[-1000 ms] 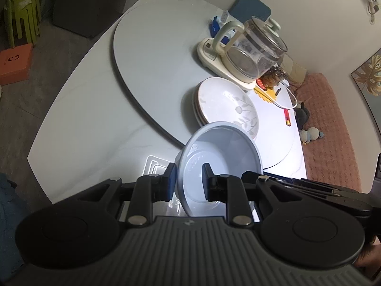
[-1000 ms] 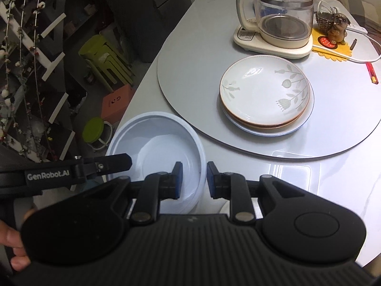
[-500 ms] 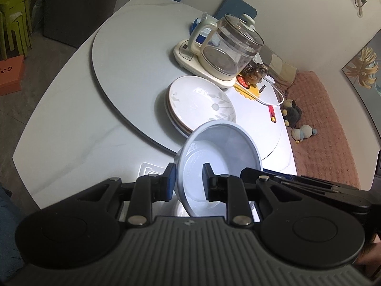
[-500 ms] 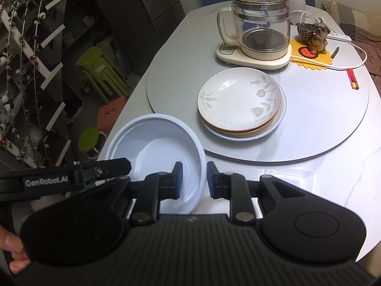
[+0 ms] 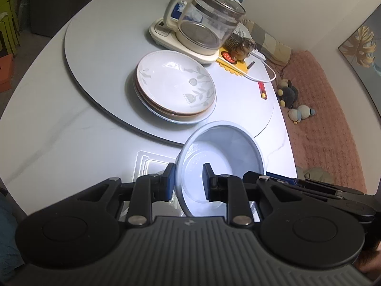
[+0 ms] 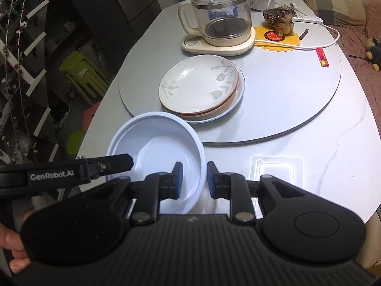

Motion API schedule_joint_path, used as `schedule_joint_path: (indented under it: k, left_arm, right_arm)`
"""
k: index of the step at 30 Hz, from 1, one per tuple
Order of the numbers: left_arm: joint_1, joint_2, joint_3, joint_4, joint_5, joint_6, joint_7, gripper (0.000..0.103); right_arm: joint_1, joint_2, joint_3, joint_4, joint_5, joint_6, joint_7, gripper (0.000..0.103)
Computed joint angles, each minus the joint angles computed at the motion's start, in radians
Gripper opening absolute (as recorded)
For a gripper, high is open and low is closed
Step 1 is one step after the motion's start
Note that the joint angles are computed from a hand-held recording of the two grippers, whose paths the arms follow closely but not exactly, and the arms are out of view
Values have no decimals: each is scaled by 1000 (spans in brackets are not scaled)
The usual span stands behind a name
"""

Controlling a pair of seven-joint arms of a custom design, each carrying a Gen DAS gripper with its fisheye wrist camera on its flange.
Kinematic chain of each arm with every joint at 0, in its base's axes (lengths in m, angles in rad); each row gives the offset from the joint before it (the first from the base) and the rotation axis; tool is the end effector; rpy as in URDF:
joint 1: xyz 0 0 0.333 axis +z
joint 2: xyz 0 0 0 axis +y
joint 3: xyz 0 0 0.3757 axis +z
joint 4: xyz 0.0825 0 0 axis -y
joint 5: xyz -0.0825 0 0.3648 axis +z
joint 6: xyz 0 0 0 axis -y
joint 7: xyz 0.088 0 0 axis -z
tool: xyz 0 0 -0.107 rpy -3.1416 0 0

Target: Organize plates and bowls

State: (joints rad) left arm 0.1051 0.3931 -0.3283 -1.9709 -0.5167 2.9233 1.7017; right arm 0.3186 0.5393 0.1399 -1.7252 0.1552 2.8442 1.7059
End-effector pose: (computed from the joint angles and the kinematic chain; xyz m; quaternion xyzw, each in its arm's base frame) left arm 0.6539 -0.0914 0.4048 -0.7282 0.6070 -0.3147 0.0458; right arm 0.6651 0.2975 0.4038 -0.7236 0.6241 -0.0681 0.2868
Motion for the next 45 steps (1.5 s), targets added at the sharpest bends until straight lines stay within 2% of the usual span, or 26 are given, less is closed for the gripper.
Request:
schedule_joint_path:
  k: [4,10,17,24,28,30,32,36,39,41,42,43,45]
  left_arm:
    - [-46,33,38,33,53,-32,-59,26]
    - [-101,63,98,42,159,-42,-169,26]
    - [-81,94,96,30,200,-60,-239,26]
    - [-65,132,84,43,220,-64,-260,26]
    - [-47,147,69,76,225,-103,-243,27]
    - [-47,150,76,90,232,-119,-238,32]
    - [-56,141,91,90,244,-125,-243,43]
    - [-57,120,100,80,253,-122,-241,43]
    - [-57,101,103,64,251,-113,-245,43]
    - [-55,88,101,48,246,-101,-246,44]
    - [-58,82,104,41,247,-94,-251,46]
    - [-60,78,106,33,247,-87,-254,50]
    - [-56,70,102,18,244,-77,-252,60]
  right_arm:
    - [-1,1,-14,-17,-7,0,6,25]
    - [-29,29,12,0,13,-41,-27,25]
    - [-19,78,18,38,13,-97,-79,25]
    - [-4,121,6,77,17,-134,-80,26]
    - [-2,129,0,91,17,-136,-71,27]
    - [-2,128,-3,95,18,-137,-65,27]
    - [-9,120,3,91,23,-138,-67,27]
    - [-11,93,1,63,28,-124,-64,27]
    - [-12,74,-1,42,29,-108,-57,35]
    - [-15,64,0,32,32,-102,-54,44]
    - [-17,59,2,27,36,-101,-51,54]
    - [-19,54,3,20,40,-97,-48,64]
    - [-26,48,9,7,53,-82,-44,68]
